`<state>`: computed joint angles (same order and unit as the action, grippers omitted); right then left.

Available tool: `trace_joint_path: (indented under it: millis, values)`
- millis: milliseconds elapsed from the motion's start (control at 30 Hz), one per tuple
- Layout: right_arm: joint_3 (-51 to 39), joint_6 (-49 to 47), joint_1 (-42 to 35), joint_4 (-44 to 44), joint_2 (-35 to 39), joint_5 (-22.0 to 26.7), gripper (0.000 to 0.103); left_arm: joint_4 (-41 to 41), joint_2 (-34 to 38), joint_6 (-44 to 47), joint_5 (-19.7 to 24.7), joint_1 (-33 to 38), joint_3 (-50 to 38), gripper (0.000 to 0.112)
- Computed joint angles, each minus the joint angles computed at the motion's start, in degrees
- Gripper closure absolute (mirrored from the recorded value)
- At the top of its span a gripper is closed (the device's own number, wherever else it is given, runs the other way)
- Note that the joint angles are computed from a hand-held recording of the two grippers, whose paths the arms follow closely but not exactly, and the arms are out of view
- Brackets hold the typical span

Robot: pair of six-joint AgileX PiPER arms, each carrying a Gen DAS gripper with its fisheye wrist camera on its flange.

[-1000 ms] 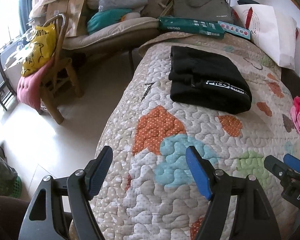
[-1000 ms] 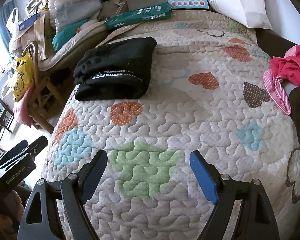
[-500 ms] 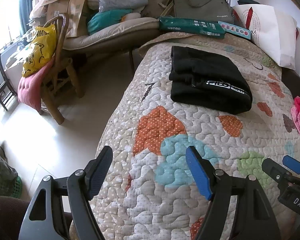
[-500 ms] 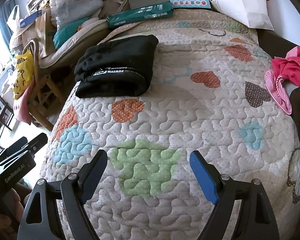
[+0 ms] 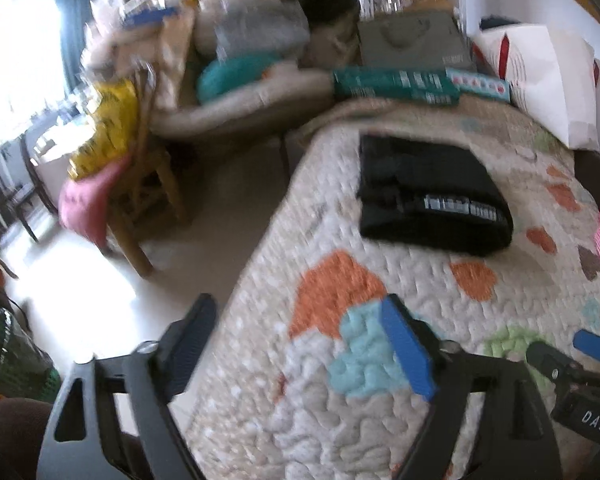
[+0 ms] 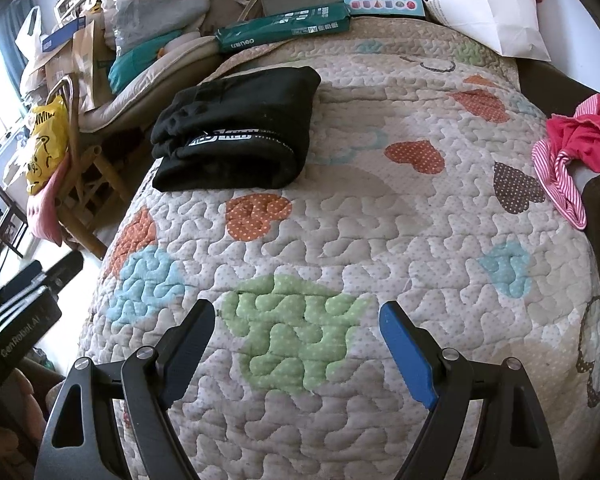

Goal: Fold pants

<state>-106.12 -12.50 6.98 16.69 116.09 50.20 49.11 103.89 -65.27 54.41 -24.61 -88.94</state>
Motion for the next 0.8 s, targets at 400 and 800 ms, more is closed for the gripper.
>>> trace_joint_path:
  millis: [400, 800]
  values:
    - [2.9, -1.5, 0.3, 1.1, -2.1, -4.2, 0.015, 6.5, 0.5, -0.4, 4.5, -2.2, -3.3, 0.009]
    - [4.0, -2.5, 1.2, 0.6, -2.4, -5.3, 0.015, -2.8, 1.0, 5.0, 2.4, 0.4, -5.0, 0.009]
